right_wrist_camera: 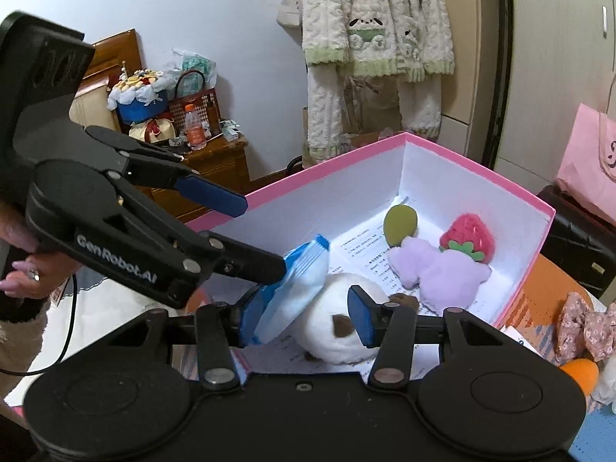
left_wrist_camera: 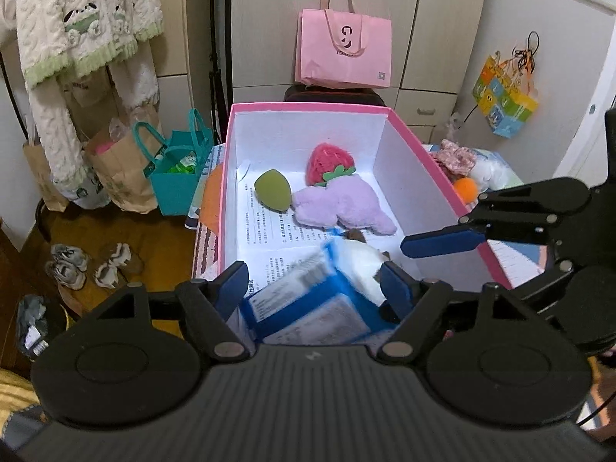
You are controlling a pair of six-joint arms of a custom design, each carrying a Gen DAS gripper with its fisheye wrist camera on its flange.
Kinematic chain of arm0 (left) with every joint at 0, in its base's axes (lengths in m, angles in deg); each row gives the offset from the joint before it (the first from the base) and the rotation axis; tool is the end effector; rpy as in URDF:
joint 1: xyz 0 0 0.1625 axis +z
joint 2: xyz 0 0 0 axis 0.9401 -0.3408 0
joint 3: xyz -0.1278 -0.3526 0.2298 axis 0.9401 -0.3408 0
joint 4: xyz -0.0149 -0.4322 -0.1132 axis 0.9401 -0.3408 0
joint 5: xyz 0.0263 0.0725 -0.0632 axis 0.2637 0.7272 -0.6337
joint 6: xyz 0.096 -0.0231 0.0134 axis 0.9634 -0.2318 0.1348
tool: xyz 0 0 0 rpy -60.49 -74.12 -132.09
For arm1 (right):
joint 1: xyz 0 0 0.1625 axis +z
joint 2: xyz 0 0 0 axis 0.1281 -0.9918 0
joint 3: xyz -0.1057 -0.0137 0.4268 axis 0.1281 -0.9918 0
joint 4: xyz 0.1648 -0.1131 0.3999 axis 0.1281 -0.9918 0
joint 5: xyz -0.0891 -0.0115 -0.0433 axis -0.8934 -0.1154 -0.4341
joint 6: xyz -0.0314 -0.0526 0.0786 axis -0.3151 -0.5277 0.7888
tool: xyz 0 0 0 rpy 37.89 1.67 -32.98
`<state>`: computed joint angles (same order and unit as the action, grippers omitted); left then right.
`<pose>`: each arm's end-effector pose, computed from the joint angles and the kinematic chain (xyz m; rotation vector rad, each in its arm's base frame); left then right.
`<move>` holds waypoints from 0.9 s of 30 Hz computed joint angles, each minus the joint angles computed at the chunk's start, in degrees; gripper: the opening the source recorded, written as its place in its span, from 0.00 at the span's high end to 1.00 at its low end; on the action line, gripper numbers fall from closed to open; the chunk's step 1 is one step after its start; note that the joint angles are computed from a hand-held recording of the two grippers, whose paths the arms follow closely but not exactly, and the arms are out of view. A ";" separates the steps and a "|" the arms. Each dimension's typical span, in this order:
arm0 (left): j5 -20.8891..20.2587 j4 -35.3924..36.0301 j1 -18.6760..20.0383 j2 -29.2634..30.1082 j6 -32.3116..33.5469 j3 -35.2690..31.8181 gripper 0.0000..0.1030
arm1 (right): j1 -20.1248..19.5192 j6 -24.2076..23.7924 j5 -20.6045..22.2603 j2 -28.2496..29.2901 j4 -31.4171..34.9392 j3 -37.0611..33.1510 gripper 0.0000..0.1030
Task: Organize soft objects
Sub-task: 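Lower the wet-wipes pack into the box and open the left tool, then move the right tool back to the orange makeup sponge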
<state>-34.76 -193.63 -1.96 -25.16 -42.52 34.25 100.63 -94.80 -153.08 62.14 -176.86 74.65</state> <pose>-0.0905 -0.7726 0.3717 0.2777 2.2622 -0.9888 0.4110 -0.8452 0.0064 1.7335 -2.4670 0.3470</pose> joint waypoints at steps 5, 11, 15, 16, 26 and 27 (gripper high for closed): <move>-0.27 1.28 -0.87 -1.25 -1.50 1.00 0.27 | 0.40 -0.35 -0.86 -1.76 -2.14 2.81 0.47; 0.91 -0.44 -3.10 -2.82 -0.29 3.70 0.27 | 0.92 -0.92 -1.96 -5.07 -5.55 7.67 0.47; 0.97 -1.04 -4.44 -3.85 0.50 5.41 0.27 | 0.97 -1.58 -2.04 -7.94 -8.62 11.96 0.47; 1.03 -1.24 -4.82 -4.07 0.67 5.86 0.27 | 0.95 -1.62 -1.97 -8.63 -9.12 12.91 0.47; 1.68 -7.85 -8.12 -5.70 2.93 11.70 0.27 | 0.07 -2.17 -1.46 -15.31 -8.39 19.69 0.46; 1.79 -7.95 -8.42 -5.60 3.01 11.90 0.27 | -0.11 -2.17 -1.39 -16.00 -8.54 20.37 0.46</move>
<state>-32.97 -201.58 -10.38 -30.76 -39.52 46.15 100.52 -96.97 -154.47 46.14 -185.40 95.02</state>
